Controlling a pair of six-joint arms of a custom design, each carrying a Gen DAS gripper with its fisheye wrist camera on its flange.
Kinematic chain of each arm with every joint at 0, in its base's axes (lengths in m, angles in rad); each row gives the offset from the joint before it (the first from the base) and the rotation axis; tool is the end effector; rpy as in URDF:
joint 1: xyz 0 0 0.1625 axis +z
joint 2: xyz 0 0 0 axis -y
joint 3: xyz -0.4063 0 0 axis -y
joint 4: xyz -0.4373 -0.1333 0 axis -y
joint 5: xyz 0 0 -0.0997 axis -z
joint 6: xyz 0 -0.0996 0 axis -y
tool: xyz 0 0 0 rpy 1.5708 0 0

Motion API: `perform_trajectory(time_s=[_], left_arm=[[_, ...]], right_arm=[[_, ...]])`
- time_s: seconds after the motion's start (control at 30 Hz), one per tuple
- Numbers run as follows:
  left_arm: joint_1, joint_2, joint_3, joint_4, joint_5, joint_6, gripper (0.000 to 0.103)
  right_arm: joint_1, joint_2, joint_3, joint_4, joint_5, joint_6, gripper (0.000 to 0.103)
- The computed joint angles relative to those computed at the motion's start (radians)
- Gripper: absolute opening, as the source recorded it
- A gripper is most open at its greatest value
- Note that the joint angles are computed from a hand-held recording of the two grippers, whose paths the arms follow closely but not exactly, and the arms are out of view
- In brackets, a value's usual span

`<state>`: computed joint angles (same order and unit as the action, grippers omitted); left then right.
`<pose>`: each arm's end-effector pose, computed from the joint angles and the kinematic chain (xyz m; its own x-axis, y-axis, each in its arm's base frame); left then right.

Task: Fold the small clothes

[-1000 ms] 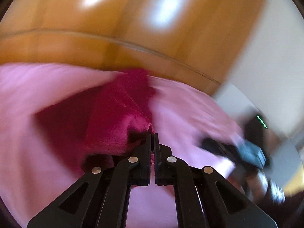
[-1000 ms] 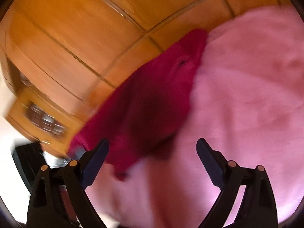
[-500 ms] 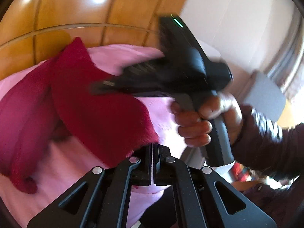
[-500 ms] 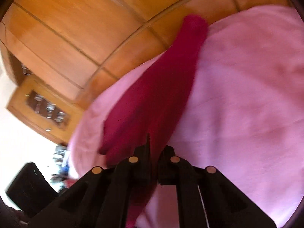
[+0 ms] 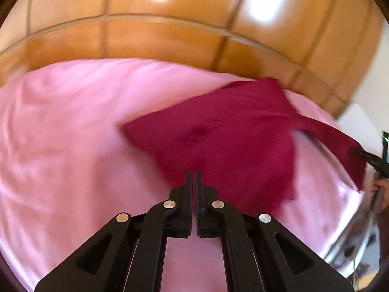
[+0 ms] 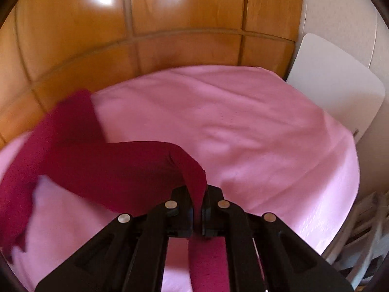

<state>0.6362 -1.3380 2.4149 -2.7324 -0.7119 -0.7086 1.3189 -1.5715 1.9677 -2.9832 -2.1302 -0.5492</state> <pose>-0.2025 -0.4090 0.1164 -0.8554 -0.0152 -0.5177 0.3224 0.7667 -0.5552 -0.0535 -0.5308 0.4403 -0.6727 0.2866 0.6821 -0.2578 0.7733 -0.5792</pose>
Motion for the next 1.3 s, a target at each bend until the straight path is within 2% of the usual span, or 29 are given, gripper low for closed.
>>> perform_trajectory(time_s=[0.1, 0.17, 0.23, 0.27, 0.3, 0.37, 0.43, 0.53, 0.6, 0.67, 0.7, 0.77, 0.8, 0.87, 0.93, 1.07, 1.13, 1.17, 1.2, 1.3], left_arm=[[0.061, -0.035, -0.023, 0.168, 0.063, -0.118, 0.000], [0.093, -0.063, -0.023, 0.190, 0.057, -0.153, 0.000], [0.107, -0.095, -0.020, 0.243, 0.068, -0.207, 0.000], [0.113, -0.114, -0.012, 0.259, 0.073, -0.215, 0.000], [0.123, -0.119, -0.011, 0.255, 0.073, -0.208, 0.000], [0.145, -0.100, -0.024, 0.218, 0.062, -0.181, 0.000], [0.148, -0.108, -0.012, 0.199, 0.053, -0.175, 0.000], [0.158, -0.082, -0.017, 0.142, 0.051, -0.157, 0.000], [0.165, -0.071, -0.018, 0.111, 0.049, -0.147, 0.000], [0.160, -0.082, -0.002, 0.103, 0.048, -0.153, 0.000], [0.159, -0.086, 0.004, 0.095, 0.044, -0.149, 0.000], [0.151, -0.102, 0.020, 0.092, 0.037, -0.156, 0.000], [0.149, -0.106, 0.024, 0.090, 0.034, -0.157, 0.000], [0.139, -0.123, 0.040, 0.093, 0.028, -0.166, 0.000], [0.126, -0.142, 0.055, 0.105, 0.028, -0.177, 0.000], [0.106, -0.172, 0.083, 0.115, 0.025, -0.190, 0.000], [0.101, -0.183, 0.094, 0.114, 0.021, -0.194, 0.000], [0.098, -0.185, 0.099, 0.114, 0.020, -0.197, 0.000], [0.095, -0.187, 0.103, 0.117, 0.019, -0.202, 0.000], [0.086, -0.194, 0.109, 0.130, 0.020, -0.224, 0.000]], right_arm=[[0.022, 0.073, -0.018, -0.072, -0.071, -0.052, 0.004], [0.013, 0.082, -0.016, -0.082, -0.075, -0.057, 0.005], [0.006, 0.083, -0.014, -0.090, -0.067, -0.036, 0.031], [0.003, 0.068, -0.004, -0.104, -0.045, -0.020, 0.066], [0.009, 0.071, 0.002, -0.139, -0.035, -0.019, 0.080], [0.027, 0.046, 0.033, -0.190, -0.017, -0.044, 0.080], [0.041, -0.008, 0.066, -0.122, 0.048, -0.007, 0.079], [0.050, -0.117, 0.119, 0.116, 0.284, 0.088, 0.072], [0.057, -0.147, 0.134, 0.301, 0.470, 0.129, 0.055], [0.069, -0.136, 0.146, 0.435, 0.631, 0.149, 0.045], [0.074, -0.119, 0.146, 0.488, 0.688, 0.158, 0.041], [0.091, -0.057, 0.146, 0.571, 0.785, 0.192, 0.039], [0.103, -0.014, 0.141, 0.603, 0.810, 0.216, 0.039], [0.124, 0.051, 0.138, 0.591, 0.798, 0.272, 0.039], [0.125, 0.105, 0.131, 0.581, 0.822, 0.321, 0.039], [0.140, 0.181, 0.128, 0.490, 0.808, 0.404, 0.039], [0.149, 0.192, 0.130, 0.463, 0.792, 0.410, 0.031], [0.153, 0.191, 0.129, 0.456, 0.776, 0.401, 0.015], [0.158, 0.187, 0.135, 0.447, 0.765, 0.398, 0.008], [0.162, 0.129, 0.165, 0.434, 0.753, 0.339, 0.006]])
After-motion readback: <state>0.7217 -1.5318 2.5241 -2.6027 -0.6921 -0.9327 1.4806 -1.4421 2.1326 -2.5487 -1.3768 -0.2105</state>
